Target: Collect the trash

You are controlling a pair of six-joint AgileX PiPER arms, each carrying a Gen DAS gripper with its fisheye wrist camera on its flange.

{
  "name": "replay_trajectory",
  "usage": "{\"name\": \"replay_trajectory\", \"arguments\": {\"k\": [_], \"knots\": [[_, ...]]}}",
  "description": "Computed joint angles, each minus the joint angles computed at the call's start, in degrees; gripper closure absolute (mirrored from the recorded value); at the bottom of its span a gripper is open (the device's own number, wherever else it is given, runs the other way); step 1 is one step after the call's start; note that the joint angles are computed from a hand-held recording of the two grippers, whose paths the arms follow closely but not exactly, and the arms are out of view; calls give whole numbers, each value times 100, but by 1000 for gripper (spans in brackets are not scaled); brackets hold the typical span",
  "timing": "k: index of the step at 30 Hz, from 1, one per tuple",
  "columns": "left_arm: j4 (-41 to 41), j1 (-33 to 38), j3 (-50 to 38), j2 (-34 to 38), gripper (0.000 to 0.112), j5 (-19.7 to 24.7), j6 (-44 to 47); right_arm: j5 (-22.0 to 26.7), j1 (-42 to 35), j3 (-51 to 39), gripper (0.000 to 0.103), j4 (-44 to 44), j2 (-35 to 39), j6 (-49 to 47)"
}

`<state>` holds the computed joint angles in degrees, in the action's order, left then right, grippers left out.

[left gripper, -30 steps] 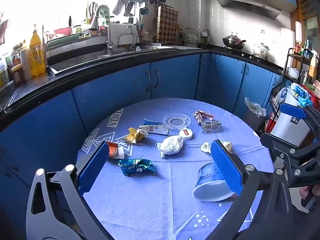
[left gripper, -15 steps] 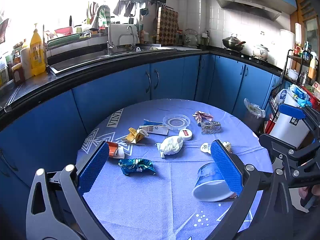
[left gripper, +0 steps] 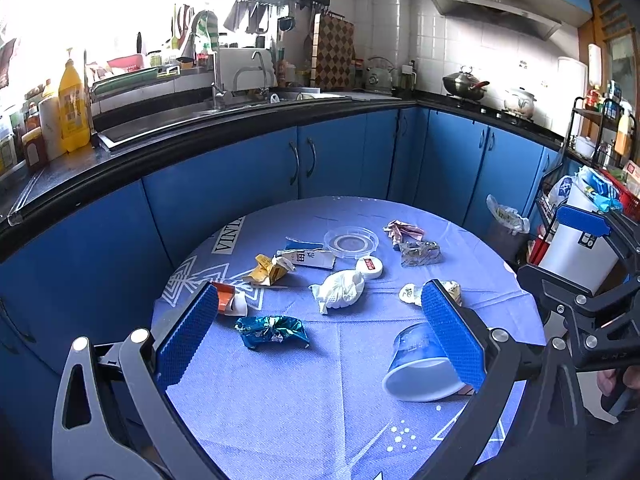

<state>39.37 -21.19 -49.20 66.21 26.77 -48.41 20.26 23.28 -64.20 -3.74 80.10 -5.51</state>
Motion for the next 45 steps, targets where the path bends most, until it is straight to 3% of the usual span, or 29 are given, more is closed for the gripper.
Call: {"name": "replay_trajectory", "arguments": {"k": [32,35,38,45], "knots": [[-484,169,85,118,12,-181,443,15,-127,15,6,98,108,-130],[-415,158,121,173,12,-179,424,29,-201,23,6,355,194,-374],[-843,279,157,235,12,-273,842,34,-215,54,6,494,262,-510],[-554,328,259,405,12,-278,568,-8,-179,224,6,1344,402,-1507]]}}
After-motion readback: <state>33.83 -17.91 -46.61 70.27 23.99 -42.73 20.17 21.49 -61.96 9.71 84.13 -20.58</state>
